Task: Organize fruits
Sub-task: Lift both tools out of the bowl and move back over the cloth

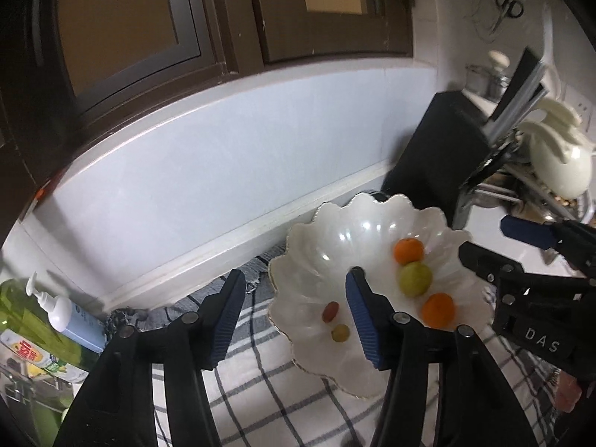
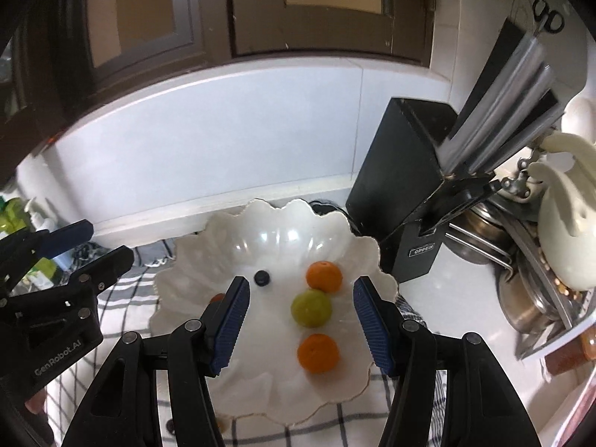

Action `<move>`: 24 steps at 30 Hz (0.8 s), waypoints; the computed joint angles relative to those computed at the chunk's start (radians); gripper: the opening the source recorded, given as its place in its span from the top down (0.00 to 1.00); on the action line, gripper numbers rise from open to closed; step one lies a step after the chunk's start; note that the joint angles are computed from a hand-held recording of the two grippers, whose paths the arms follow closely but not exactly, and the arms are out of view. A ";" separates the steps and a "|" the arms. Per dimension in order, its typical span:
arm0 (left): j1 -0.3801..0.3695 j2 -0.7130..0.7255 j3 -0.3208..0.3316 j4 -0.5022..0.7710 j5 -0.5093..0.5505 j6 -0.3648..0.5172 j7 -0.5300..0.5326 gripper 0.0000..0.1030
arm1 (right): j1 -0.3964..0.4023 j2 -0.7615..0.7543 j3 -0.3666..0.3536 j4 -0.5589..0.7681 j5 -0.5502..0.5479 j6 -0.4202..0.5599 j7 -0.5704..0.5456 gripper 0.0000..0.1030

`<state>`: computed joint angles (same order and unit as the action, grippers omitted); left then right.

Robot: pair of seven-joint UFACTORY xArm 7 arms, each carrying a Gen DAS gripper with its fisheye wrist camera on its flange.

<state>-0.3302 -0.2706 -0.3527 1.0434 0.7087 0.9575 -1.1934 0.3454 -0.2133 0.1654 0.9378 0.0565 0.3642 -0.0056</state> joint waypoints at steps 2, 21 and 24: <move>-0.005 -0.031 -0.003 -0.022 -0.007 -0.010 -0.013 0.46 | 0.015 -0.035 -0.010 -0.032 0.030 -0.015 -0.021 0.42; 0.013 -0.254 -0.166 -0.120 -0.019 0.058 -0.087 0.43 | 0.058 -0.339 -0.008 -0.291 0.040 -0.104 0.021 0.42; 0.019 -0.286 -0.199 -0.130 -0.025 0.081 -0.099 0.42 | 0.047 -0.390 0.006 -0.330 0.018 -0.115 0.040 0.42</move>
<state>-0.3114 -0.5563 -0.5520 0.9132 0.6842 1.0387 -1.2924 0.3924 -0.6031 0.1711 0.6074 0.0743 0.2490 0.0346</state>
